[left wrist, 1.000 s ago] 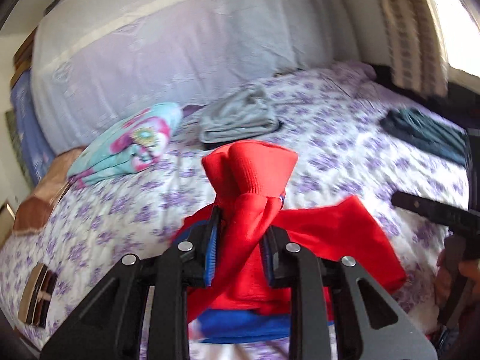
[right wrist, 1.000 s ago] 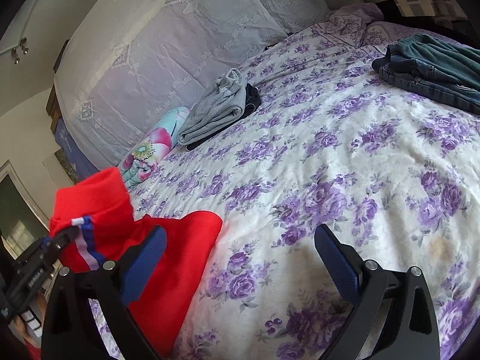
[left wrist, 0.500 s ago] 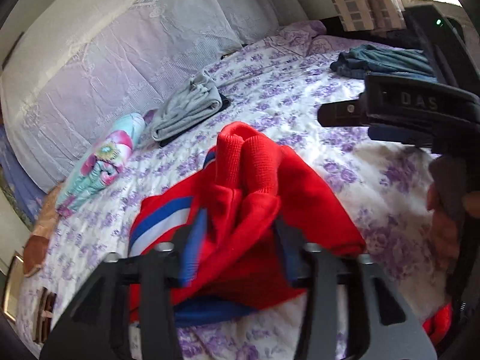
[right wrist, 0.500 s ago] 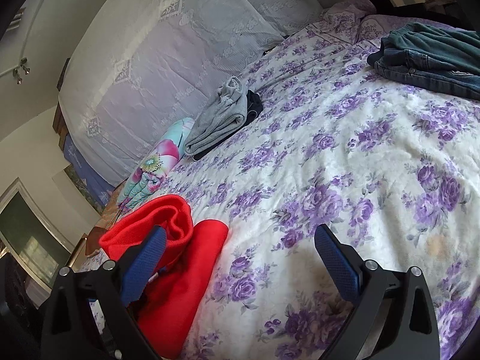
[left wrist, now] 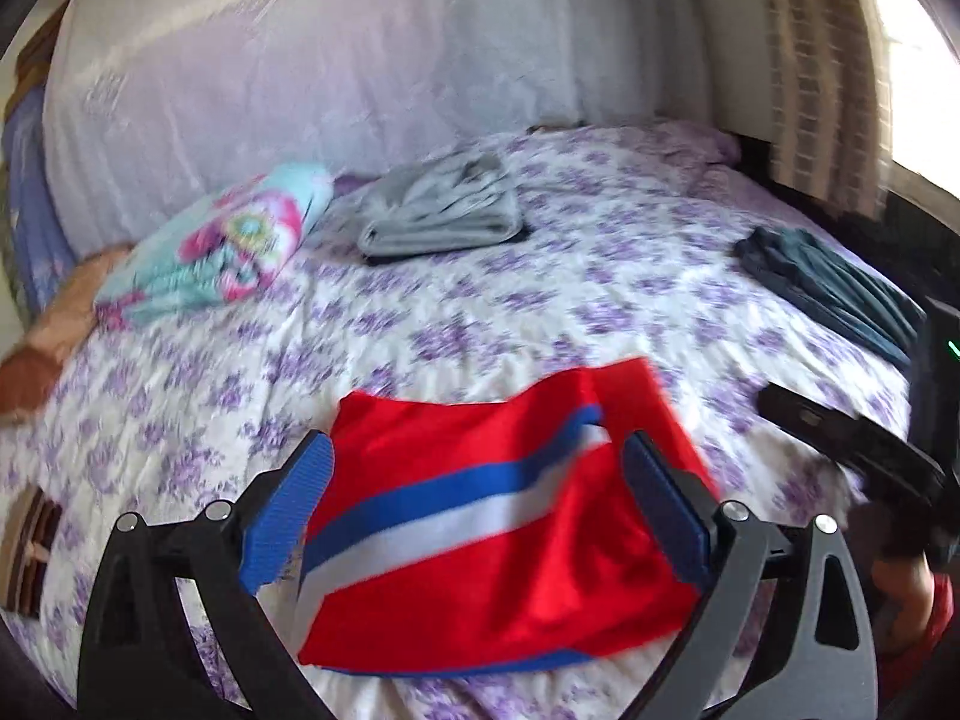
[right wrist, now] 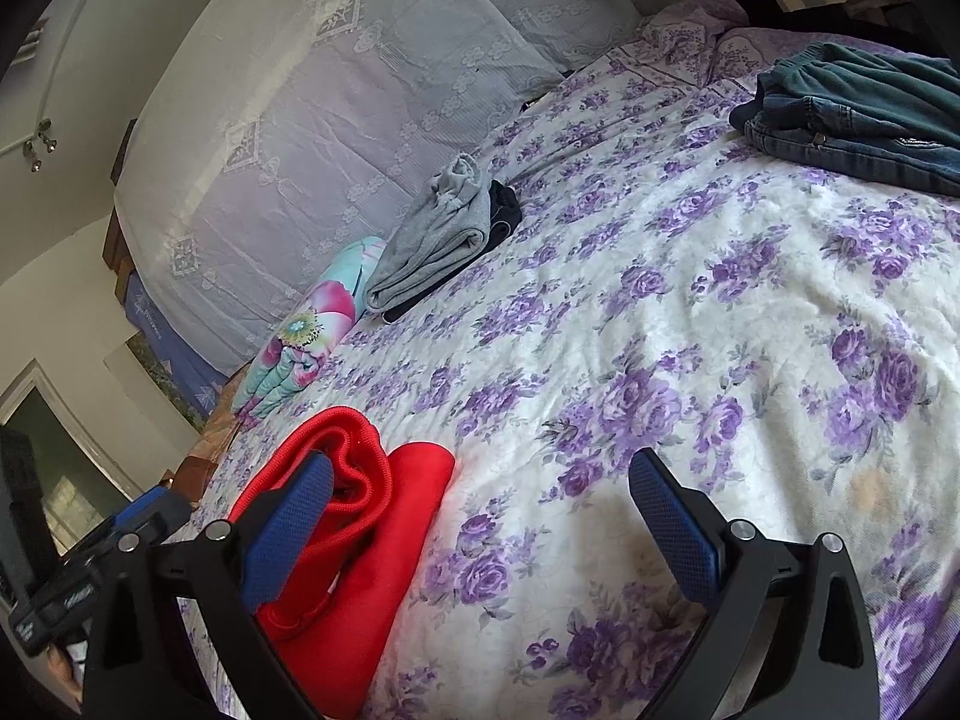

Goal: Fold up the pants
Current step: 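Fold the red pants end over with left tool and release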

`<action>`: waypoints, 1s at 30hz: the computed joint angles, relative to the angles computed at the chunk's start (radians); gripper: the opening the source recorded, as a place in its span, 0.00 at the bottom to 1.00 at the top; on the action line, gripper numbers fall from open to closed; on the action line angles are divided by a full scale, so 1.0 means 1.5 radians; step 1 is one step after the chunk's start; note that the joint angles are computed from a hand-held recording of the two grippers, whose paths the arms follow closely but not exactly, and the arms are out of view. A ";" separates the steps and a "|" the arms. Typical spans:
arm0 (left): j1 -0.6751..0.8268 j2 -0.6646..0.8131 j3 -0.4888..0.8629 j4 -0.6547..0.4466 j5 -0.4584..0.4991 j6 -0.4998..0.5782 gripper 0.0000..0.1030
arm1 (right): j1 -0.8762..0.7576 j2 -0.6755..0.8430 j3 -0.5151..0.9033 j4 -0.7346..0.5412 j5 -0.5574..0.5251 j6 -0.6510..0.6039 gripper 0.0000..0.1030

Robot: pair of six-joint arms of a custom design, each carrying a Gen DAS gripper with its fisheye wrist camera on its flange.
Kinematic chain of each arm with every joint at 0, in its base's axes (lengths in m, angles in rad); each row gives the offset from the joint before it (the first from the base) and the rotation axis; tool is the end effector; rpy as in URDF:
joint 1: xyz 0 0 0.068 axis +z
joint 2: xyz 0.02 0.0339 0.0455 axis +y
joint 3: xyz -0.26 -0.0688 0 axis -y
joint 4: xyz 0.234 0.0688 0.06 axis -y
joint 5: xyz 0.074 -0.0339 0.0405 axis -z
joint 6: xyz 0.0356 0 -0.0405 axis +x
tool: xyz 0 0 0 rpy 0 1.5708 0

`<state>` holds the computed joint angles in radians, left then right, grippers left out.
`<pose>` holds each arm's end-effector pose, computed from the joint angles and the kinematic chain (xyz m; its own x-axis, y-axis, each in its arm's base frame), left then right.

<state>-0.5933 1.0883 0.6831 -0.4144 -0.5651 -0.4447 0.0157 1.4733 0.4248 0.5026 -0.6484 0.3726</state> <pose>0.1840 -0.1011 0.2307 -0.6198 -0.0202 -0.7845 -0.1080 0.9924 0.0597 0.2506 0.0254 0.1462 -0.6759 0.2796 -0.6819 -0.3033 0.7377 0.6032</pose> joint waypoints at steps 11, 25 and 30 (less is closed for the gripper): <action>-0.060 0.101 -0.073 0.100 0.075 -0.005 0.84 | 0.000 0.001 0.002 -0.003 0.005 -0.001 0.97; 0.005 0.081 -0.122 0.113 0.073 0.014 0.92 | 0.281 0.042 0.210 -0.282 0.385 -0.203 0.97; -0.046 0.087 -0.155 0.156 -0.011 -0.003 0.95 | 0.191 0.084 0.221 -0.297 0.205 -0.166 0.97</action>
<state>-0.6616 1.2185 0.4510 -0.1805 -0.5823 -0.4486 0.3022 1.5988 0.7558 0.0566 -0.3412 0.1231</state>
